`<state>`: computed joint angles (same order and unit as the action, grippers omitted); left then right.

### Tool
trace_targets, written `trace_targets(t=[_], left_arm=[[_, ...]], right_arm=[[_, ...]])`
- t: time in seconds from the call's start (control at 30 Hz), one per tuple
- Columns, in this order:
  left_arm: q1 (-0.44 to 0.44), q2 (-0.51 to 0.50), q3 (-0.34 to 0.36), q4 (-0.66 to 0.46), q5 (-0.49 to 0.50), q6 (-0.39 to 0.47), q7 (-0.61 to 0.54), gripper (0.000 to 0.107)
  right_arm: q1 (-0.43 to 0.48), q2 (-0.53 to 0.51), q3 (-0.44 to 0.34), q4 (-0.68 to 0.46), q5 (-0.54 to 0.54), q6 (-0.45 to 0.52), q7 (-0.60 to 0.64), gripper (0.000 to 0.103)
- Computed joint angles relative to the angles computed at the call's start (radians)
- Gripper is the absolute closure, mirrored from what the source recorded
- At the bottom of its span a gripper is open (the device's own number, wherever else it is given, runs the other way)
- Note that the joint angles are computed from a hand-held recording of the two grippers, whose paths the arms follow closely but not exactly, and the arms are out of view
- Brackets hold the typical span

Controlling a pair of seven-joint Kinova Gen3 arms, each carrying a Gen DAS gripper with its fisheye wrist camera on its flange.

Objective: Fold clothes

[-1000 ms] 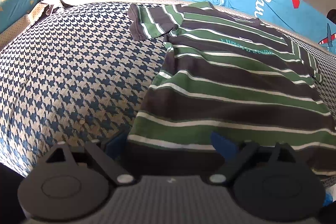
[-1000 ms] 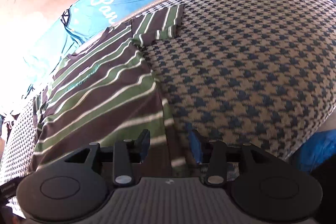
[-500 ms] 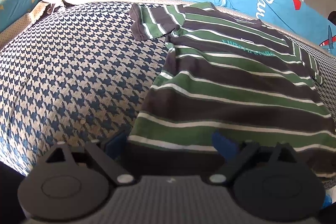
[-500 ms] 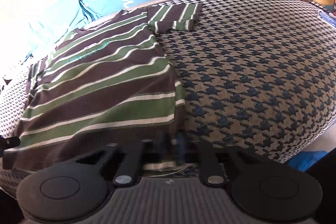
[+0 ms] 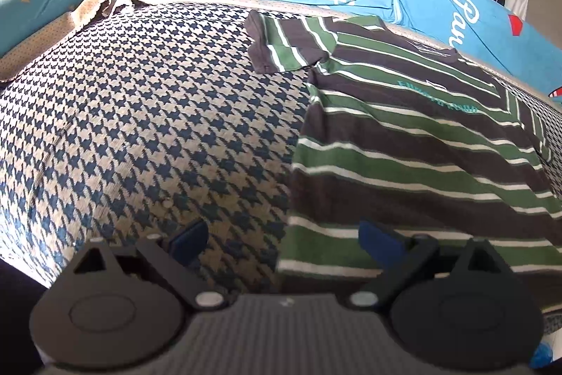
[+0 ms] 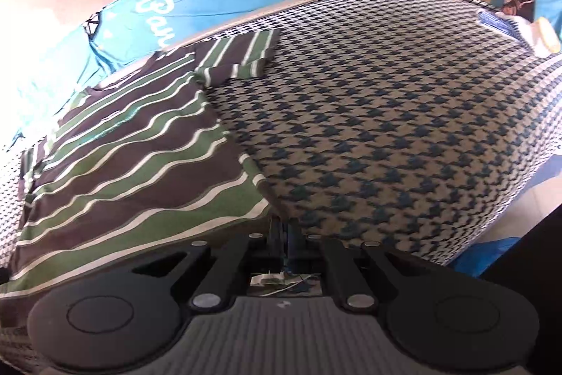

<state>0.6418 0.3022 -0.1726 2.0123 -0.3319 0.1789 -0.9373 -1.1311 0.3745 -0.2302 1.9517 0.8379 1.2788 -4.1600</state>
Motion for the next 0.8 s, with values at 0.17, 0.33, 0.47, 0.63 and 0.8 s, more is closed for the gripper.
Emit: trace_targets(t=[0.17,0.33,0.47,0.63,0.8], left_arm=[[0.042,0.024,-0.034,-0.038,-0.051,0.089,0.047,0.009],[-0.006,0.025,0.011,-0.036,-0.088,0.101,0.093,0.009],[-0.026,0.015,0.025,-0.020,-0.098,0.071,0.099,0.009],[-0.006,0.011,0.018,-0.016,-0.115,0.053,0.105,0.008],[0.020,0.016,0.010,-0.031,-0.129,0.061,0.106,0.005]], right_arm=[[0.049,0.002,0.003,-0.009,-0.039,-0.054,0.082,0.101],[0.005,-0.009,0.018,0.009,-0.024,-0.026,-0.012,0.088],[-0.020,-0.022,0.004,0.037,0.013,-0.001,-0.119,0.086],[-0.003,-0.022,-0.013,0.053,0.074,-0.041,-0.102,0.086],[0.026,-0.045,-0.018,0.076,0.134,-0.108,-0.066,0.080]])
